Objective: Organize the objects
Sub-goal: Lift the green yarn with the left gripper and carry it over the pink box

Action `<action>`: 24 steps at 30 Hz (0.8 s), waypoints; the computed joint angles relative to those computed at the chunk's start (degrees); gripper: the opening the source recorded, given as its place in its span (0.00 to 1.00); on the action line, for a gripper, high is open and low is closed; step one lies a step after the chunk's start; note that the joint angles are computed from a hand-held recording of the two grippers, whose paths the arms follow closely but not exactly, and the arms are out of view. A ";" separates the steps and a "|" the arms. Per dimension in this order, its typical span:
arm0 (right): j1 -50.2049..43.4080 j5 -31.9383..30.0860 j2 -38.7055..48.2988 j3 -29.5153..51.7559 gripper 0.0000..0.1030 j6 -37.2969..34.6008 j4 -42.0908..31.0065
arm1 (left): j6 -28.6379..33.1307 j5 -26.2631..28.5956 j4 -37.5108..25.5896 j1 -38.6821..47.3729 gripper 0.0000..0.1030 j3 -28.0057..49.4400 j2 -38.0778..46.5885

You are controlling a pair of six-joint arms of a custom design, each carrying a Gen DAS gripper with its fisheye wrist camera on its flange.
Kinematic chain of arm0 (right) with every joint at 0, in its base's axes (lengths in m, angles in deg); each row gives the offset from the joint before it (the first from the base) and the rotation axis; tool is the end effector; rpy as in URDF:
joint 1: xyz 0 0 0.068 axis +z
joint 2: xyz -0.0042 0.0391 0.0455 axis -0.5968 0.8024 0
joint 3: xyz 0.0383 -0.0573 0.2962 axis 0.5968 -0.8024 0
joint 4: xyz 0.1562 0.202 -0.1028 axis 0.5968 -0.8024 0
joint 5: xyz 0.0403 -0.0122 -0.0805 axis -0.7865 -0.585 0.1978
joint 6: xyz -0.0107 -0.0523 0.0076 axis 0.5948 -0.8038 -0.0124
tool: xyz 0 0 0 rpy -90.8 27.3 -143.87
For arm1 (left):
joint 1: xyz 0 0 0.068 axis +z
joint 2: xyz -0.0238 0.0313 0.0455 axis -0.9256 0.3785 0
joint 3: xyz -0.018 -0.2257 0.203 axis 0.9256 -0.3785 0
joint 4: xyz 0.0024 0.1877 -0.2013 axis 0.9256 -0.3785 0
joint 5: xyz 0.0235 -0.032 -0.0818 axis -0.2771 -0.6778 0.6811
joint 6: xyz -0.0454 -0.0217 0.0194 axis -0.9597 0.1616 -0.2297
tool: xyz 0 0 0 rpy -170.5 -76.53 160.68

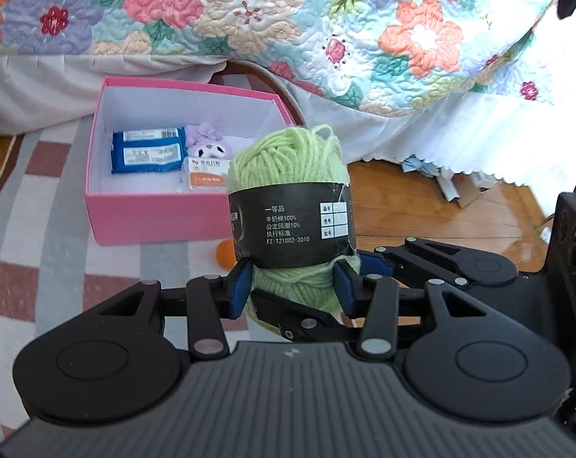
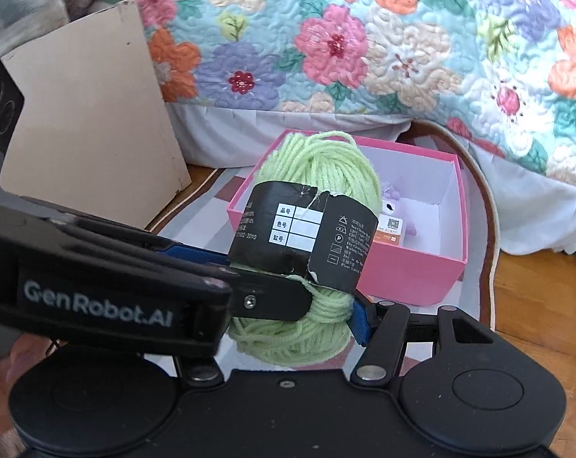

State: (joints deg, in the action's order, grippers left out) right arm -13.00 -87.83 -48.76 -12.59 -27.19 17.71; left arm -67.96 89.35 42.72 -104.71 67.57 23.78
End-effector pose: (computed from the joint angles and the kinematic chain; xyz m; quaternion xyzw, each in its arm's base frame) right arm 0.1176 0.0506 0.2875 -0.0938 0.9273 0.0982 0.3488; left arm 0.1887 -0.1554 0.2836 0.1907 0.8993 -0.3003 0.2544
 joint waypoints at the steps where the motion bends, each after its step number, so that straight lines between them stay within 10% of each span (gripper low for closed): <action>1: -1.19 -0.79 0.56 0.05 0.63 -1.07 0.79 | 0.20 -0.43 0.29 -0.19 0.43 0.62 0.71; 24: -23.88 -14.07 21.13 4.57 0.64 -16.60 16.98 | 2.97 5.46 5.89 3.46 0.43 20.94 26.92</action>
